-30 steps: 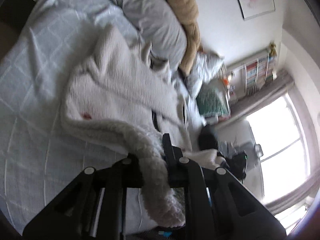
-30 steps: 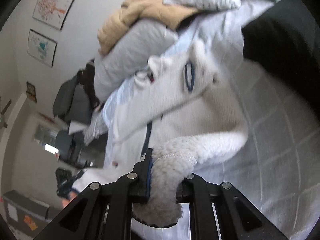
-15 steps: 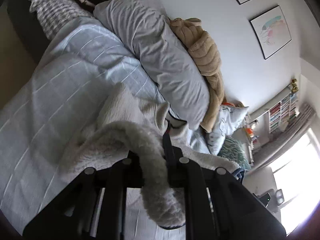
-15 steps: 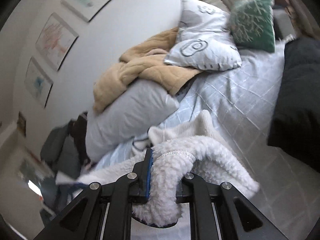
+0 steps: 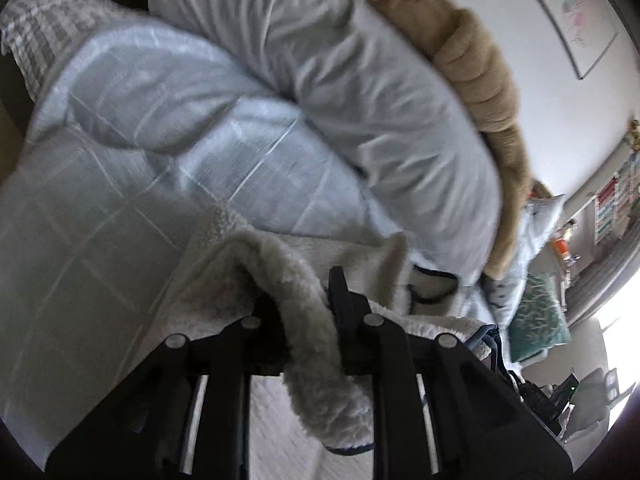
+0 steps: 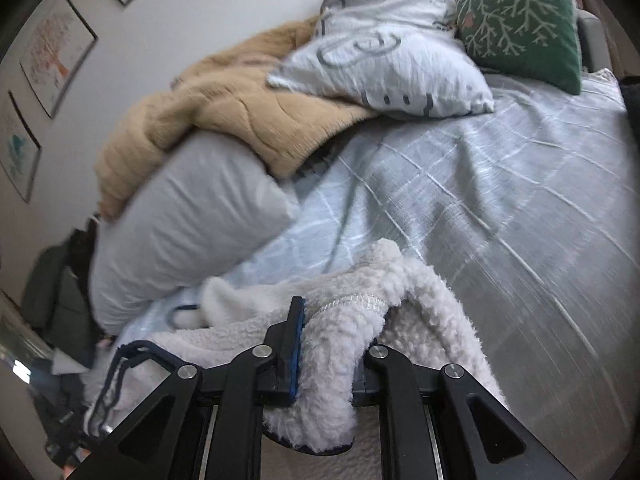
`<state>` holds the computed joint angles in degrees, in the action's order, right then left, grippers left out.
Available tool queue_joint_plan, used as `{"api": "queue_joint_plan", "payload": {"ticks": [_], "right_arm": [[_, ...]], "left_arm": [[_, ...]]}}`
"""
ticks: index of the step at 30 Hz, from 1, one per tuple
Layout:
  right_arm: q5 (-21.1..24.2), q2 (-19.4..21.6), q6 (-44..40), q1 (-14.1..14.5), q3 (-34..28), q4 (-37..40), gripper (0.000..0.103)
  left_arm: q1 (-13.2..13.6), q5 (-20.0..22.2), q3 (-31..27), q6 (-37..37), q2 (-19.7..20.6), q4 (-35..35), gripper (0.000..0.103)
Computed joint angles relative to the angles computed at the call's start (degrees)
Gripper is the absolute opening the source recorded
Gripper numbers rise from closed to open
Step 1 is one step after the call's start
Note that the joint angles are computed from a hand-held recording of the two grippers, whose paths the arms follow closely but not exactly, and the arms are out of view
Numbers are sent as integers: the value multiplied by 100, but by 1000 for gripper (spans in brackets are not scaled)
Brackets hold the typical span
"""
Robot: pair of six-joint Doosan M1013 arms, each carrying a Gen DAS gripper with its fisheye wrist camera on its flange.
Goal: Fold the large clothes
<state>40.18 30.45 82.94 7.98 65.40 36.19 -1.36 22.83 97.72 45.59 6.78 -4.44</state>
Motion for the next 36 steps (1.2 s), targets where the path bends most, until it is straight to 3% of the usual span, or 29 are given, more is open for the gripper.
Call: {"api": "queue_joint_plan", "payload": {"ticks": [4, 7, 11, 13, 14, 16, 17, 22, 28, 30, 32, 34, 36], "right_arm": [[-91, 313, 13, 151, -171, -724, 16], [-529, 308, -552, 114, 112, -59, 16], [-188, 295, -601, 62, 16, 41, 21], [187, 262, -857, -15, -54, 307, 36], [350, 242, -943, -55, -92, 388, 43], [385, 118, -1142, -125, -21, 584, 74], [296, 18, -1296, -157, 74, 689, 76], [49, -285, -1697, -84, 295, 603, 77], [547, -42, -2406, 742, -27, -558, 76], [523, 144, -2273, 1044, -239, -1353, 74], [399, 335, -1941, 1167, -466, -1994, 74], [506, 544, -1577, 1125, -794, -2178, 74], [742, 762, -1278, 999, -1178, -2115, 74]], "left_arm": [[101, 23, -44, 731, 366, -516, 23], [45, -342, 94, 696, 355, -277, 25], [46, 42, -14, 1074, 282, -472, 39], [8, 357, -115, 1132, 202, -268, 69], [-53, 425, -127, 898, 113, 159, 74], [-127, 369, -56, 816, -101, 597, 84], [-161, 382, -27, 858, -206, 740, 84], [-503, 679, -103, 1533, -283, 1099, 85], [-1126, 1023, -566, 2420, 411, 1215, 85], [-1260, 1176, -795, 2253, 685, 1863, 85], [-1226, 1220, -960, 2244, 856, 2161, 87], [-1040, 1353, -1175, 2302, 1005, 1985, 87], [-934, 1514, -1302, 1919, 1097, 2448, 87]]}}
